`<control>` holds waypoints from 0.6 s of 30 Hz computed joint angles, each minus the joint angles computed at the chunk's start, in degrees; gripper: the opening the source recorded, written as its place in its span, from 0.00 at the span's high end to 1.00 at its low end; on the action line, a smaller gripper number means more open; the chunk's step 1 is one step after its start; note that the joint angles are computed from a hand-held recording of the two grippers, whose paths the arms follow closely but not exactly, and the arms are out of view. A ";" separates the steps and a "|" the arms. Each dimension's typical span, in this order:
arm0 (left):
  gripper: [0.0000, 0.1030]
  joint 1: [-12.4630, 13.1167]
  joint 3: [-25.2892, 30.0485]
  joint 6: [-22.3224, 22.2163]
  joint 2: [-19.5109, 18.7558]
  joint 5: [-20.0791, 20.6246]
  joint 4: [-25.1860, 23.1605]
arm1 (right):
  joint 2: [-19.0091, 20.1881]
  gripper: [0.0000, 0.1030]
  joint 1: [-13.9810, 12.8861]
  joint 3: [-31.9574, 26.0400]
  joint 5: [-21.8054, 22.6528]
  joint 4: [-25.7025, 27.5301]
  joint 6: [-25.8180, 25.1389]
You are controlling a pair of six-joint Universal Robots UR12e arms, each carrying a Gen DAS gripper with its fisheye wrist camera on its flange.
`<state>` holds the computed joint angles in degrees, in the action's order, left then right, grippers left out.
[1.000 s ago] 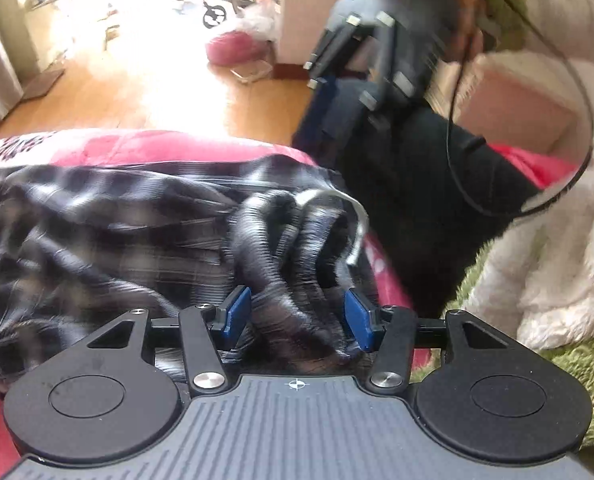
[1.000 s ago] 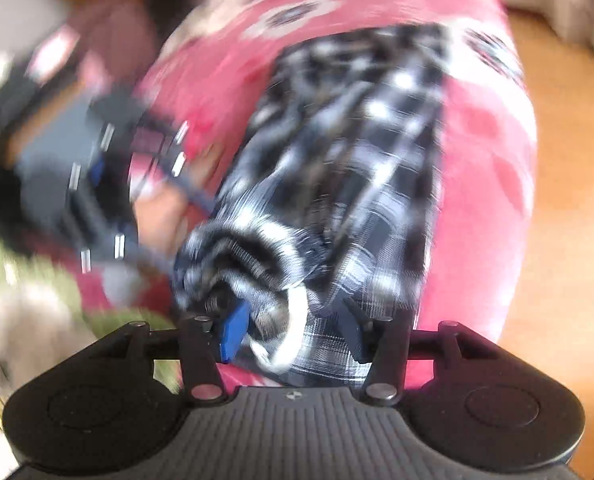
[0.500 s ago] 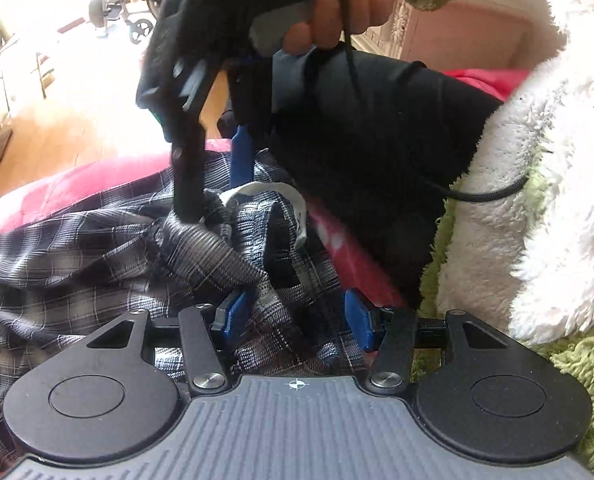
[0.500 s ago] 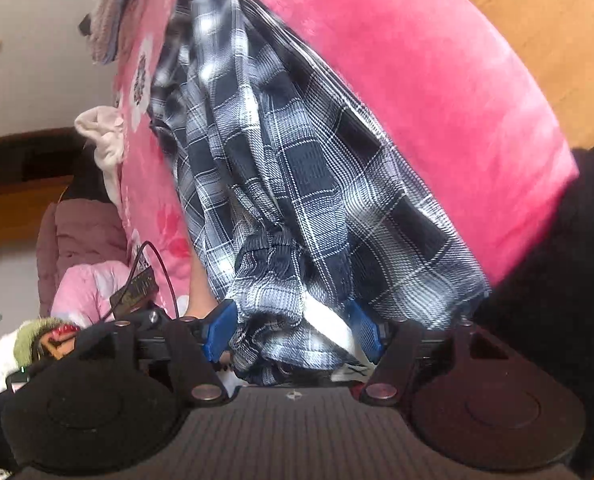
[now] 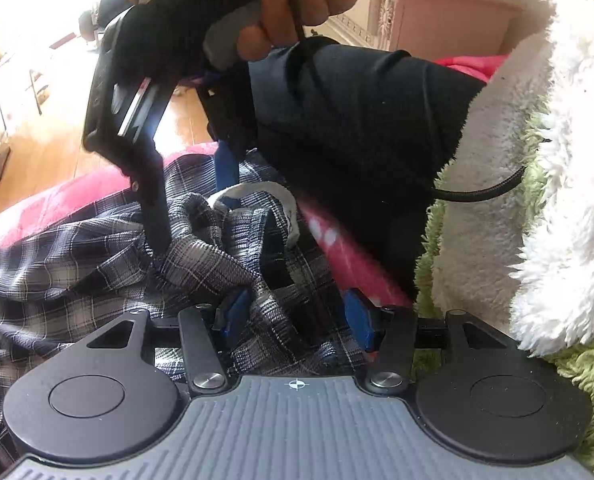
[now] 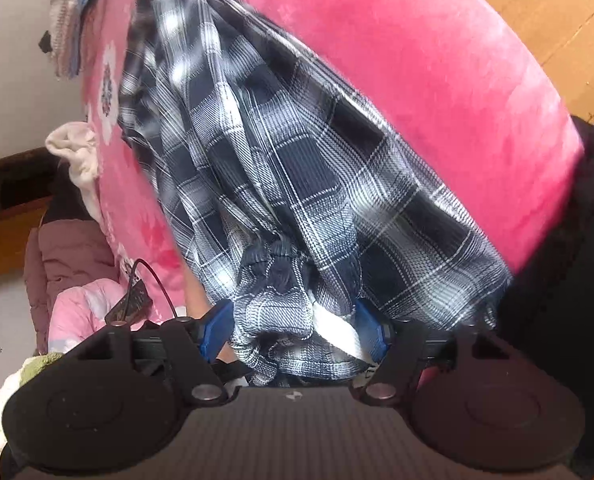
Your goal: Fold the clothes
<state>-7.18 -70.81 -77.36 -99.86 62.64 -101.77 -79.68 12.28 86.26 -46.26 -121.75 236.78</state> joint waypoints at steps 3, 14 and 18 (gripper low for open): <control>0.50 0.06 -0.18 0.41 0.09 0.07 -0.13 | 0.24 0.32 0.53 -1.33 -1.85 2.82 -2.84; 0.50 -0.20 0.10 1.03 0.07 -1.01 -2.01 | 0.58 0.77 2.76 -7.71 -11.09 13.09 -18.41; 0.50 -0.37 0.10 1.00 0.02 -1.53 -2.05 | 0.63 0.78 2.55 -8.76 -11.16 15.23 -20.14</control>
<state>-7.55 -70.71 -76.36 -99.84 61.11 -103.81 -79.05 14.82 77.50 -57.42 -106.52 216.64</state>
